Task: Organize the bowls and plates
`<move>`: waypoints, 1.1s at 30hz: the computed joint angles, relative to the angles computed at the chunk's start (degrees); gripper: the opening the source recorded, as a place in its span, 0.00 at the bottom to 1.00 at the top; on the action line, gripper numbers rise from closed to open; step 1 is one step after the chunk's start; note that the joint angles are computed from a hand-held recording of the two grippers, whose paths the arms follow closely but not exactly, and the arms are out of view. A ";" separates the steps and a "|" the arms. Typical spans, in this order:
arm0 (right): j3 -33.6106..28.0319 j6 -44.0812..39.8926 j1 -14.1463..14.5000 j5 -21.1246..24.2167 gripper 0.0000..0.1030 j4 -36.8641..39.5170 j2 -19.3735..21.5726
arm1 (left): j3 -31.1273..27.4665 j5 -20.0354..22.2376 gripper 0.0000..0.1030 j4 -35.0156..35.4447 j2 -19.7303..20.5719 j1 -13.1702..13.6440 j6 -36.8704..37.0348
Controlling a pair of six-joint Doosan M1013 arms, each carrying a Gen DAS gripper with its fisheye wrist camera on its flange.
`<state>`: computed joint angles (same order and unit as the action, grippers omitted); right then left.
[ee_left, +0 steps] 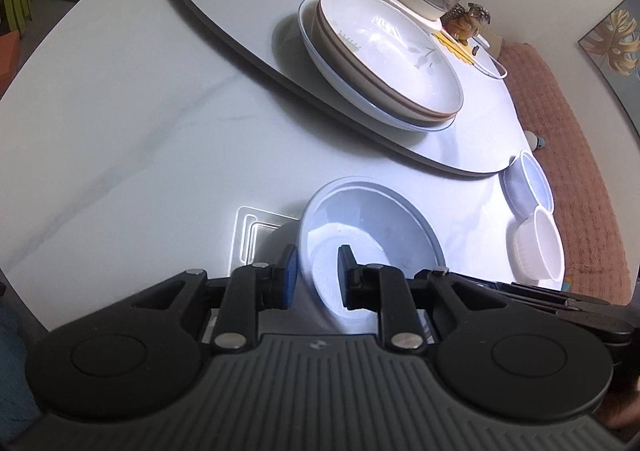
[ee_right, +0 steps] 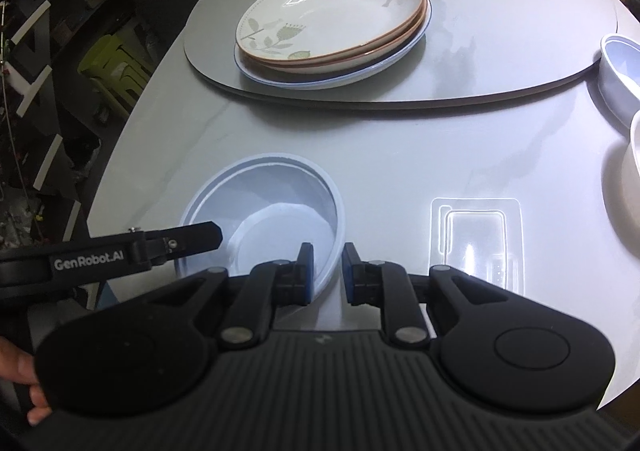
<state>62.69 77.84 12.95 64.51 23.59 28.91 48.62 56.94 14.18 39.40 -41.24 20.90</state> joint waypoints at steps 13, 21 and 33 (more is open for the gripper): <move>-2.96 2.79 -0.37 2.66 0.31 -2.82 -0.13 | -4.99 8.57 0.33 2.92 0.29 -1.25 -3.64; -6.06 1.11 -1.10 4.80 0.39 -2.24 -1.72 | -13.51 16.78 0.35 7.43 1.03 -3.43 -1.73; -5.47 -1.45 -0.98 3.84 0.39 -1.26 -5.80 | -19.44 21.96 0.36 12.84 0.35 -6.41 0.90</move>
